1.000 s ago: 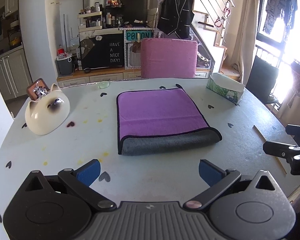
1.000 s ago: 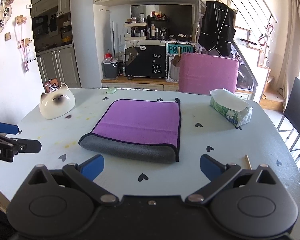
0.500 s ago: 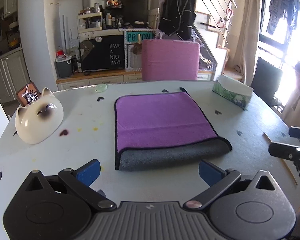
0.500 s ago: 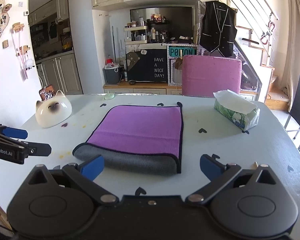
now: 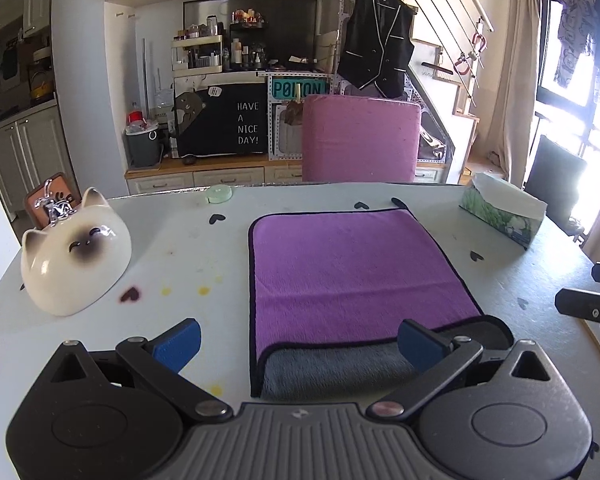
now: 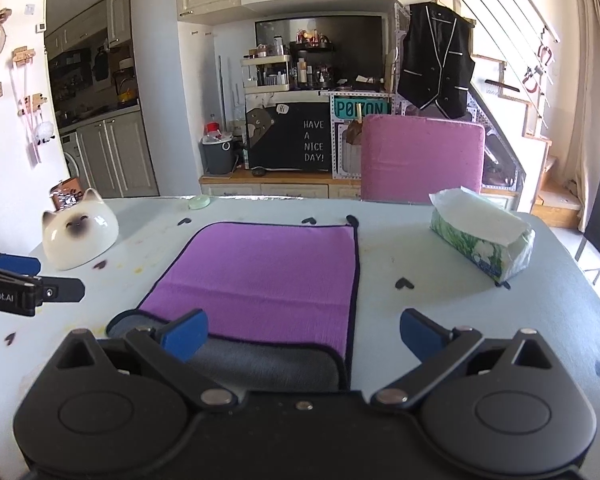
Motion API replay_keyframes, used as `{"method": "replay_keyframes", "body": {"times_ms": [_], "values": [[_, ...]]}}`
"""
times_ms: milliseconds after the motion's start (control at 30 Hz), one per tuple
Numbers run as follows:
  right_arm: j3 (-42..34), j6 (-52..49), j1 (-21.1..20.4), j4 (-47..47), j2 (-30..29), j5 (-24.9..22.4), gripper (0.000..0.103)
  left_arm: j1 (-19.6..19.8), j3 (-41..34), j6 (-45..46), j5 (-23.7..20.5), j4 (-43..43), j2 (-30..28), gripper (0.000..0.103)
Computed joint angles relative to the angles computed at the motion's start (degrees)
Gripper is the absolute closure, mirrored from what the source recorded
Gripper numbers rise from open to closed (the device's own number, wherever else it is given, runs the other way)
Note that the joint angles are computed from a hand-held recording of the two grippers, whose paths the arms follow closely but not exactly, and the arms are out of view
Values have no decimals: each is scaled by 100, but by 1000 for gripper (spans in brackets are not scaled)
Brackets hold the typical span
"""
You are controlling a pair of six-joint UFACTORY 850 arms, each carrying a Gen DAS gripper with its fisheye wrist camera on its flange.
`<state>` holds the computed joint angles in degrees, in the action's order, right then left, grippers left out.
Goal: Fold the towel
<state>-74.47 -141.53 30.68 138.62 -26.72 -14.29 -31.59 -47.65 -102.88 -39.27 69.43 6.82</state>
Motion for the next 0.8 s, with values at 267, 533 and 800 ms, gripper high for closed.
{"method": "replay_keyframes", "body": {"times_ms": [267, 533, 800], "values": [[-633, 816, -81, -803, -666, -239, 9, 513, 149, -850, 813, 831, -221, 2], [-1075, 1763, -157, -1642, -1222, -348, 21, 788, 195, -1113, 1251, 1218, -530, 24], [-1428, 3524, -222, -3262, -1577, -347, 43, 992, 220, -875, 1600, 995, -751, 46]]}}
